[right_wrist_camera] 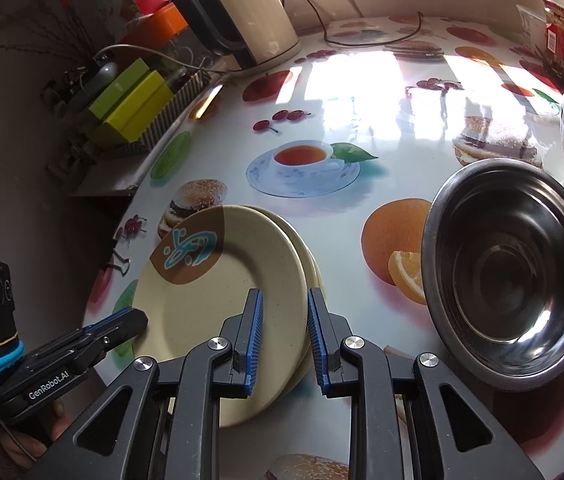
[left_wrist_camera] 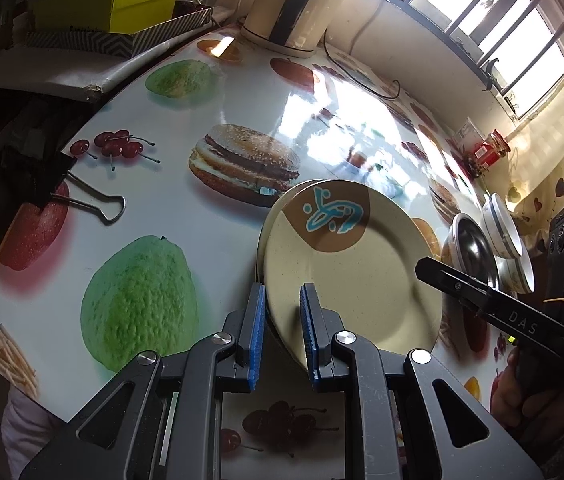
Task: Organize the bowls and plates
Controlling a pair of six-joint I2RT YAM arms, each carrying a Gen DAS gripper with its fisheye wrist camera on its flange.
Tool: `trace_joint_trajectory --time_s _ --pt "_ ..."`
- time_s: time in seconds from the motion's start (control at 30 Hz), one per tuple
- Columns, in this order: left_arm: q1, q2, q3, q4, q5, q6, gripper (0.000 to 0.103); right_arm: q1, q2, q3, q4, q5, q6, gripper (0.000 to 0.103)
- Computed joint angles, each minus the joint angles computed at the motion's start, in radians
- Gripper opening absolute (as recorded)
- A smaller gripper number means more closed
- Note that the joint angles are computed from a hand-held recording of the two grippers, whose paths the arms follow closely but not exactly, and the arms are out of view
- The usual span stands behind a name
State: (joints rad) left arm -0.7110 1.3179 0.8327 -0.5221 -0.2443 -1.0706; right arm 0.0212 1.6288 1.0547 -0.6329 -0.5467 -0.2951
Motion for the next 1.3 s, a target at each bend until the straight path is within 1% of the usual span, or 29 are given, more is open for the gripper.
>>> trace_joint_trajectory --time_s 0.83,0.9,1.0,1.07,1.13,1.17,1.3 --pt "-0.013 0.019 0.01 -0.005 -0.03 0.005 0.018 -0.002 0.012 0.004 0.011 0.002 -0.003 0.024" --pt "-0.012 0.019 0.01 -0.007 -0.029 0.006 0.02 -0.001 0.01 0.002 0.012 0.002 -0.003 0.024" --pt "-0.012 0.02 0.01 -0.006 -0.031 0.006 0.02 -0.001 0.009 -0.001 0.017 0.002 0.001 0.026" --pt "-0.013 0.024 0.015 -0.01 -0.034 0.009 0.02 -0.003 0.01 0.0 0.013 -0.003 -0.004 0.029" --pt "-0.016 0.027 0.021 -0.018 -0.039 0.008 0.02 -0.001 0.009 -0.002 0.019 -0.002 -0.005 0.035" --pt "-0.017 0.03 0.024 -0.022 -0.041 0.01 0.021 -0.001 0.003 -0.007 0.021 -0.003 -0.005 0.037" --pt "-0.015 0.038 0.026 -0.021 -0.037 0.006 0.026 -0.001 -0.001 -0.011 0.023 -0.006 -0.004 0.039"
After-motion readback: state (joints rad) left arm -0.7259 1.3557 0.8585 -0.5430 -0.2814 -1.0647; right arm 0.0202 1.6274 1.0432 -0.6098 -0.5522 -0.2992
